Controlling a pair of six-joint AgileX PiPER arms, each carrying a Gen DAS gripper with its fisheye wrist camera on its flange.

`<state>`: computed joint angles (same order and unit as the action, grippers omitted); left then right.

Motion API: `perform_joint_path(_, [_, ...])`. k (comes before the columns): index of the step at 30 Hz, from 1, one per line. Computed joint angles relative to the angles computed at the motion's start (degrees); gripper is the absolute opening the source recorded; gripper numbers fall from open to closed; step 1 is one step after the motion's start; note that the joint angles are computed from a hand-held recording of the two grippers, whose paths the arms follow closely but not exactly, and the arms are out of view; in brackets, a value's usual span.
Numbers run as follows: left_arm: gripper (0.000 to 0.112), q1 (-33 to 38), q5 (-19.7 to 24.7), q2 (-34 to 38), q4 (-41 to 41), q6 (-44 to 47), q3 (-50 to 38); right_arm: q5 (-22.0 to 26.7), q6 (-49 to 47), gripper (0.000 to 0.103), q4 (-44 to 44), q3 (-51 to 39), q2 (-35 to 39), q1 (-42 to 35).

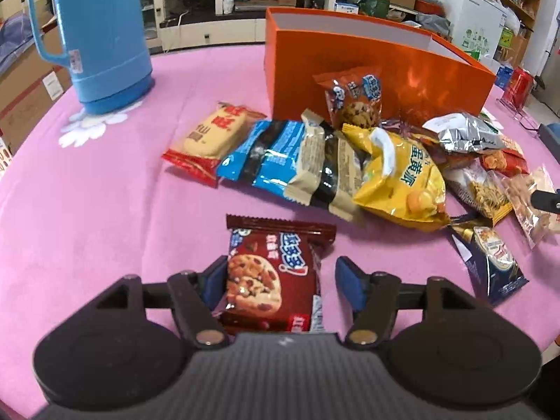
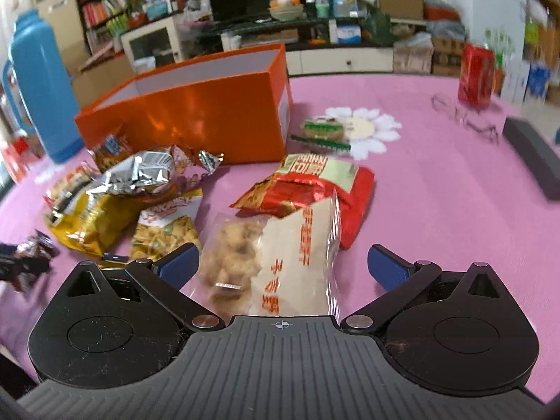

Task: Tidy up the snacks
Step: 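Grasp the white bread bag with the right gripper while the left lifts the cookie packet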

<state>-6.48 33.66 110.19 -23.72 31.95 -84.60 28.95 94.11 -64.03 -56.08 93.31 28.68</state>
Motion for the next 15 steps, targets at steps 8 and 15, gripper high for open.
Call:
perform_joint_path(8, [0.068,-0.67,-2.6,0.15,0.07,1.98,1.01,0.34,-9.33,0.093,7.19,-4.27,4.43,-0.28])
perform_joint_path(15, [0.048,-0.08,-1.5,-0.07,-3.8,5.42,1.07,0.35,-9.0,0.066,6.64,-4.05,4.75,-0.41])
